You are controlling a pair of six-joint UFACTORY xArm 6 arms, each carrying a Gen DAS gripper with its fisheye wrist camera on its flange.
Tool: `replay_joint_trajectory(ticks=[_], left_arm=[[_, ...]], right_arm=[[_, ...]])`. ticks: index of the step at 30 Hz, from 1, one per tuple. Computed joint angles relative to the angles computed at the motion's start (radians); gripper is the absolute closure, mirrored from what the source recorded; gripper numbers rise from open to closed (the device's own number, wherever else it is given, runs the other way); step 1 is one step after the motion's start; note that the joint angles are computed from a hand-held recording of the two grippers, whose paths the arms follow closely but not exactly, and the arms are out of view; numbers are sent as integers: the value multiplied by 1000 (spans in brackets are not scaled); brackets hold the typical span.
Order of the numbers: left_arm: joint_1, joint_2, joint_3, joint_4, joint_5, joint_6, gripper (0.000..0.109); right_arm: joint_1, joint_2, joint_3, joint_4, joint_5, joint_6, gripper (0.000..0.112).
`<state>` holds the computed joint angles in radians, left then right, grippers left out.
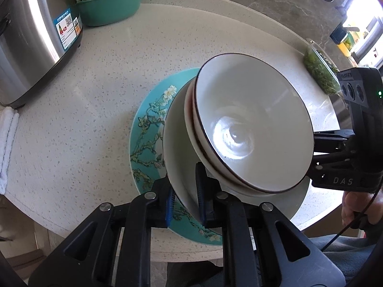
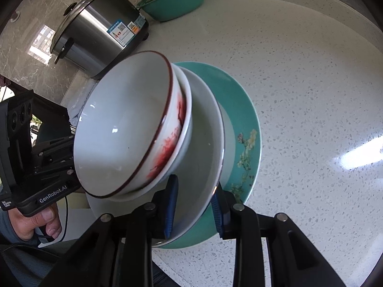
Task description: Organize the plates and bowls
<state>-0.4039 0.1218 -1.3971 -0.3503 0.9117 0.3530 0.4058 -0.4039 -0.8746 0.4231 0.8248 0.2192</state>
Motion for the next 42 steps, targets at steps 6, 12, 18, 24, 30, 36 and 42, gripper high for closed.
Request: replay_joint_trajectory(ticks=[6,12,18,24,30,36,42], left_arm=[[28,-3,-2,-51,10,41,91],[77,-70,42,-64,-15,71,40],[128,-183,77,-155,-61,171,16],[92,-273,117,-117,-184,15,15],[24,-376,193,47,-255,-272,15],[-61,-370,172,279,-113,-320,15],[-66,-369,181,307,-114,-310,15]], right_arm=[[17,18,-13,-29,-16,41,76],[53,-54,12,-101,-23,153,33],[83,-194,35,-221,19,311,9],[70,-325,55,-379,31,421,9],[115,-359,15,-578,87,596,9],[204,-328,-69,-727,235,803,9],[271,-276,-141,-828,333,939,9]])
